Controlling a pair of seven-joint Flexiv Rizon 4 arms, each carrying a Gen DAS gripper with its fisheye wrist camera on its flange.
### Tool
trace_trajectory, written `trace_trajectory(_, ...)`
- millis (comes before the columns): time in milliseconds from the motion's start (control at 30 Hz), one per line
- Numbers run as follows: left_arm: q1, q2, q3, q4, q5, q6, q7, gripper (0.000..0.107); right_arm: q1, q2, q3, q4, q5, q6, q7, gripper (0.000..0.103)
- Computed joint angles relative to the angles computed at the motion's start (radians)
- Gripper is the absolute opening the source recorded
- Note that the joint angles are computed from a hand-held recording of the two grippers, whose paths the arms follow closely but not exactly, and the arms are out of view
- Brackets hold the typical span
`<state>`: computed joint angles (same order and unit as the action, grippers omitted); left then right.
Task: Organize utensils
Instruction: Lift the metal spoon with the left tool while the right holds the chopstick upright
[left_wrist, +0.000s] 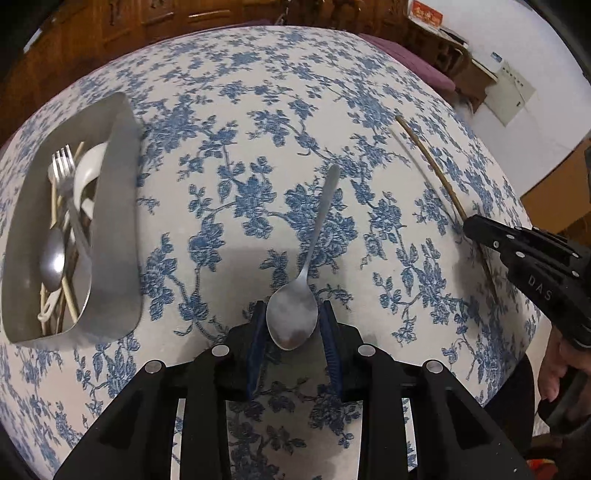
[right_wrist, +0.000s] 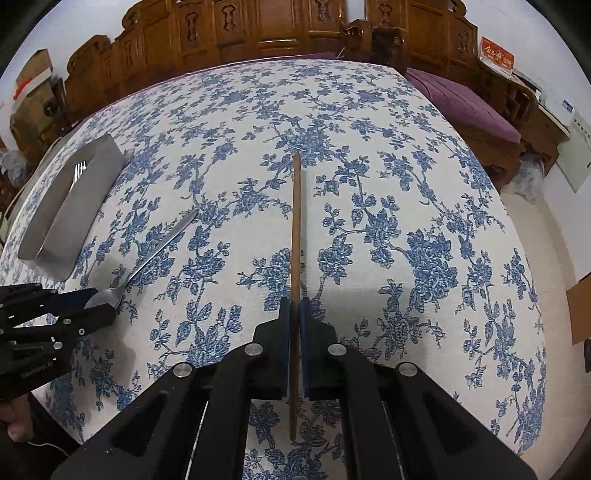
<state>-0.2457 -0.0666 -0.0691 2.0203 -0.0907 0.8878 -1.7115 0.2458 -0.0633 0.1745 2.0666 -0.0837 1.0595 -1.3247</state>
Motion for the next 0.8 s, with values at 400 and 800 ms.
trace_trajectory(400,0.009,0.013,0.0,0.05,-0.134,0.066,0.072,0.003,-0.001,-0.003,0.001,0.006,0.01,0.006,-0.01,0.006)
trace_trajectory(800,0.026,0.087,0.023,0.051,-0.038,0.107,0.017,0.0,0.014,0.002,0.012,-0.011,0.015,-0.001,-0.016,0.006)
